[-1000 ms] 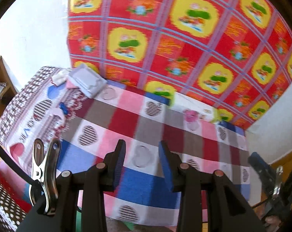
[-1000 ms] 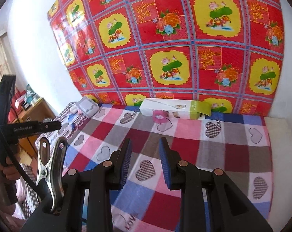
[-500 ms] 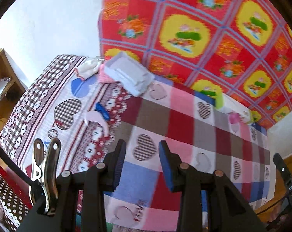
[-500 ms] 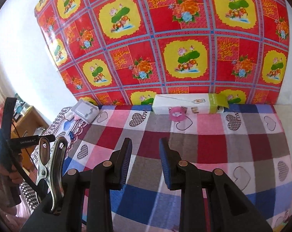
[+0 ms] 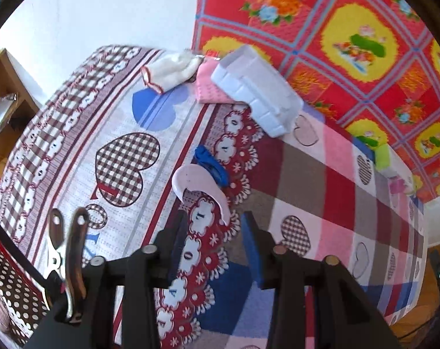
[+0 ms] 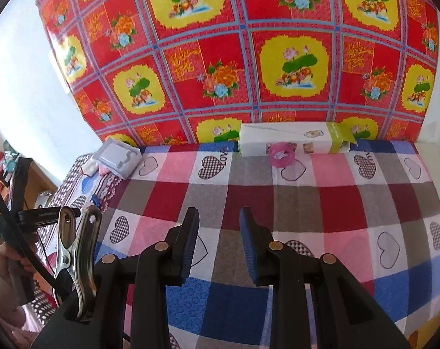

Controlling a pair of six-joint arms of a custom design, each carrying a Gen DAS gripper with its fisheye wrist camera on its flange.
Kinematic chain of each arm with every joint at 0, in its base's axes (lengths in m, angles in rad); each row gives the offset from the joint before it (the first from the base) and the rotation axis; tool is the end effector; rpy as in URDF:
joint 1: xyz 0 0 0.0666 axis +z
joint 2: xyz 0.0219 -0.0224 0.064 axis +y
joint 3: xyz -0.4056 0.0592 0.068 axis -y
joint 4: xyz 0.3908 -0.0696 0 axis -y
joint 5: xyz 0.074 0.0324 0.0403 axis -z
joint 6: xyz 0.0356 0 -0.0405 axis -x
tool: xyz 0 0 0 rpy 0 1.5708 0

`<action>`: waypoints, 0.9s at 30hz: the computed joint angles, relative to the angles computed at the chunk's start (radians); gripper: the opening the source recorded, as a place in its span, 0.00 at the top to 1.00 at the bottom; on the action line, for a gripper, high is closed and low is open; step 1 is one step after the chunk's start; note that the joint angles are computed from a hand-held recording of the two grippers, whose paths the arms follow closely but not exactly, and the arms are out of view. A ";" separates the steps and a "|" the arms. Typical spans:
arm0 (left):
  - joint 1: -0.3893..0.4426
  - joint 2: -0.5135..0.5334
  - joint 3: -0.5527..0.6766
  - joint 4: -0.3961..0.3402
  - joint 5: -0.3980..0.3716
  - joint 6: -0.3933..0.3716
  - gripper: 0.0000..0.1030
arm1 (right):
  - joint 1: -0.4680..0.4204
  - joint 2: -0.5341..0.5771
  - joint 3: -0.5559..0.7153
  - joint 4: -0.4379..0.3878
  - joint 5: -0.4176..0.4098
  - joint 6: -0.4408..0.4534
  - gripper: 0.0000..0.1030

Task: Collect trash
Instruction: 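Move the left tool to the pale pink plastic piece while the right tool approaches the pink spool, then close the left tool on the pale pink plastic piece while the right tool closes on the pink spool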

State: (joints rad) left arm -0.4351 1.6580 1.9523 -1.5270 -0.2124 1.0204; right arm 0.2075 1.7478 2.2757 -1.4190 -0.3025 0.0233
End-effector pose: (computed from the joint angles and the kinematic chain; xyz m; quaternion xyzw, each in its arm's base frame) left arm 0.4880 -0.2190 0.5394 -0.2999 0.9334 -0.0333 0.1944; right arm 0.5513 0.1265 0.6306 -0.1572 0.9201 0.1718 0.3151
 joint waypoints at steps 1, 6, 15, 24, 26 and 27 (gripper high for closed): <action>0.005 0.002 -0.007 0.004 -0.002 0.004 0.55 | 0.003 0.004 0.002 -0.005 0.003 -0.002 0.71; 0.023 0.009 -0.027 0.023 -0.002 0.012 0.49 | 0.016 0.029 0.025 -0.025 0.022 0.020 0.71; 0.030 0.060 -0.006 0.007 -0.009 -0.036 0.44 | 0.017 0.074 0.072 -0.056 0.026 0.008 0.71; 0.023 0.077 0.005 -0.001 -0.061 -0.063 0.46 | 0.018 0.125 0.130 -0.089 0.030 0.008 0.71; 0.017 0.082 0.010 -0.022 -0.089 -0.063 0.55 | 0.017 0.136 0.141 -0.095 0.027 0.006 0.71; 0.015 0.081 0.008 -0.025 -0.098 -0.067 0.57 | 0.017 0.143 0.149 -0.099 0.025 0.004 0.71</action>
State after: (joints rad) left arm -0.4204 1.7388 1.9607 -1.5520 -0.3103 0.9535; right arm 0.2241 1.8910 2.4250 -1.5184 -0.2770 0.0276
